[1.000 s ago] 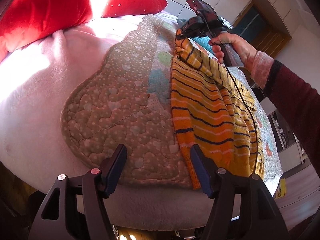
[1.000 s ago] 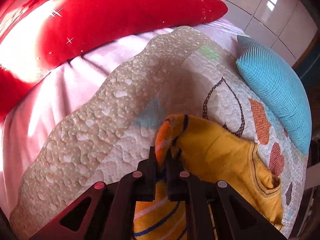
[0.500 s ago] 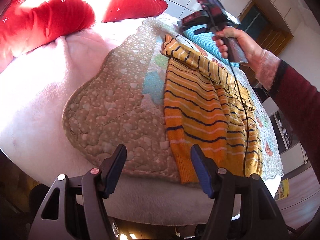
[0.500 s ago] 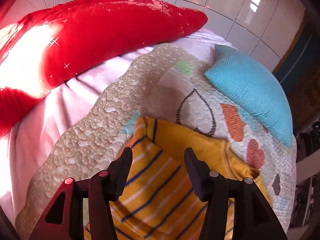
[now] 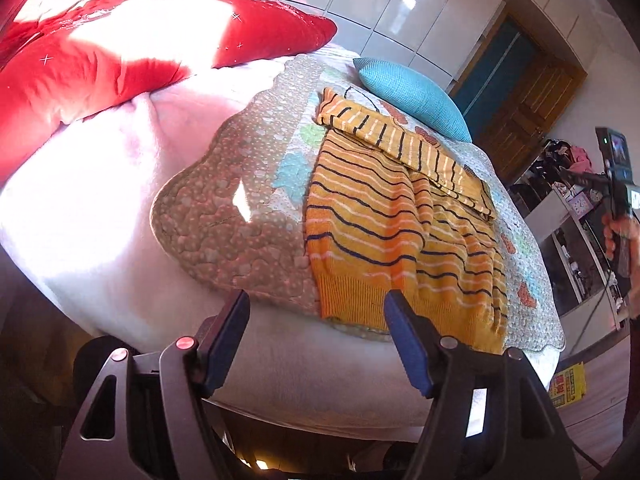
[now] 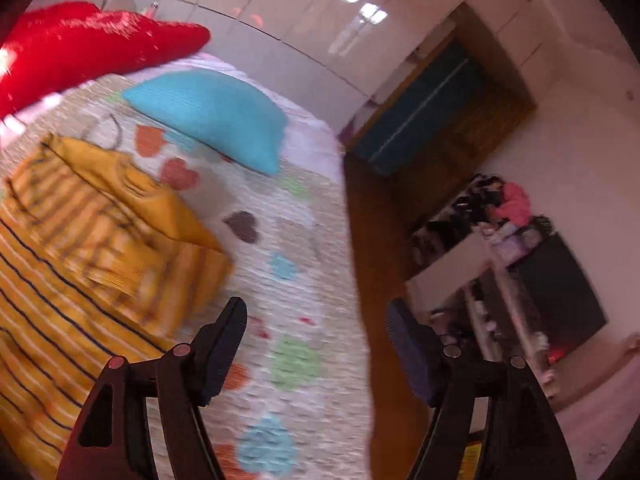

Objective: Fold small clothes

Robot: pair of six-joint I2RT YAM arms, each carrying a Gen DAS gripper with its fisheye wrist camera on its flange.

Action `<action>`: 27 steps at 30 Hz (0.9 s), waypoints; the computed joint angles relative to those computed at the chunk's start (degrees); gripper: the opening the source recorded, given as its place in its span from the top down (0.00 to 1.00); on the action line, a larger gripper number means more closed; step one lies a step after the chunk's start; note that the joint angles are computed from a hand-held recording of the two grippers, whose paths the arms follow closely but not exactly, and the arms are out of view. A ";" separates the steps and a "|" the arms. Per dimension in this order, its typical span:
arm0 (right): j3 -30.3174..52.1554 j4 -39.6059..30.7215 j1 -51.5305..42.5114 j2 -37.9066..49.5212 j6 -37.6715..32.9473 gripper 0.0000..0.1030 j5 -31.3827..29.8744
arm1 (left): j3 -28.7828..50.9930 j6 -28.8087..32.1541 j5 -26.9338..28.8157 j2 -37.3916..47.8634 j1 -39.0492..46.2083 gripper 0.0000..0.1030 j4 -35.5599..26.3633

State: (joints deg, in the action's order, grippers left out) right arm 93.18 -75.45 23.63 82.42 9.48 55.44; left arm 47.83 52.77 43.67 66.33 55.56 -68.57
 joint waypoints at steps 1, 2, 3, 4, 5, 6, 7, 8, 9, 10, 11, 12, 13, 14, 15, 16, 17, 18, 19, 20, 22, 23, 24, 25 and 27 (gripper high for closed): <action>-2.90 -0.05 -2.15 -2.94 -1.67 0.22 1.98 | -0.25 -0.32 -0.15 -0.69 -0.30 0.33 -0.04; -5.04 0.34 -4.78 -5.92 -2.88 0.22 0.17 | -0.65 -0.52 -0.25 -1.65 -0.64 0.33 -0.14; -6.60 1.08 -7.22 -8.59 -3.37 0.22 -4.42 | -1.23 -1.32 -0.44 -2.88 -1.54 0.33 0.08; -8.44 2.53 -9.68 -11.17 -3.54 0.22 -10.44 | -1.69 -2.10 -0.73 -3.89 -2.56 0.33 0.25; -10.26 3.88 -11.23 -12.92 -2.86 0.22 -15.52 | -2.14 -2.74 -0.96 -4.95 -3.58 0.33 0.18; -12.40 5.56 -12.05 -13.90 -1.80 0.22 -19.57 | -2.63 -3.71 -1.22 -6.10 -4.95 0.33 0.46; -14.89 7.61 -12.24 -14.40 -0.49 0.22 -23.35 | -3.19 -4.86 -1.57 -7.21 -6.40 0.33 1.17; -17.55 10.08 -11.89 -14.39 0.97 0.22 -26.89 | -3.73 -6.24 -2.19 -8.33 -7.87 0.33 2.05; -20.03 12.92 -11.72 -14.04 2.14 0.22 -30.36 | -4.19 -7.58 -3.01 -9.36 -9.16 0.33 2.70; -22.32 15.99 -11.04 -13.27 3.80 0.22 -33.32 | -4.34 -8.29 -3.63 -9.70 -9.96 0.33 3.00; -24.28 19.30 -9.20 -11.77 6.44 0.23 -35.18 | -4.39 -8.40 -3.96 -9.85 -10.22 0.33 2.90; -25.78 22.76 -8.40 -10.17 8.20 0.26 -37.21 | -4.36 -8.19 -4.18 -9.80 -10.06 0.33 2.82; -26.41 25.93 -8.25 -8.20 9.59 0.27 -39.36 | -4.37 -7.92 -4.42 -9.84 -9.67 0.33 2.85; -26.44 28.96 -8.44 -5.85 11.09 0.28 -41.63 | -4.32 -7.68 -4.67 -9.80 -9.23 0.33 2.94; -26.14 31.70 -9.51 -3.75 12.43 0.28 -44.28 | -4.20 -7.52 -4.96 -9.45 -8.79 0.33 3.19; -26.56 34.59 -8.97 -1.89 15.20 0.28 -45.30 | -4.09 -7.51 -5.29 -9.05 -8.45 0.33 3.51; -25.87 36.82 -9.70 0.61 16.87 0.28 -46.58 | -3.96 -7.42 -5.51 -8.61 -8.13 0.33 3.79; -24.37 38.10 -10.51 3.55 17.88 0.28 -47.42 | -3.88 -7.36 -5.74 -8.24 -7.91 0.33 4.16; -22.42 38.69 -11.07 6.77 18.80 0.28 -47.89 | -3.93 -7.59 -6.00 -7.99 -7.95 0.33 4.73; -20.25 38.79 -11.56 9.96 19.51 0.28 -48.42 | -3.98 -7.83 -6.18 -7.66 -8.14 0.33 5.28; -15.95 38.59 -12.19 15.84 20.37 0.32 -49.52 | -4.12 -8.37 -6.55 -6.78 -8.94 0.33 6.27; -14.27 38.78 -12.33 18.20 20.71 0.50 -50.28 | -4.27 -8.95 -6.89 -6.30 -9.67 0.33 7.03; -12.76 38.58 -12.48 20.03 20.71 0.81 -51.69 | -4.47 -9.62 -7.25 -5.90 -10.49 0.33 7.87; -10.99 38.07 -12.71 21.95 20.40 0.91 -54.66 | -4.61 -10.27 -7.67 -5.40 -11.29 0.33 8.82; -8.89 36.60 -11.90 23.54 18.90 0.92 -53.24 | -4.88 -11.94 -8.62 -4.59 -12.97 0.32 10.95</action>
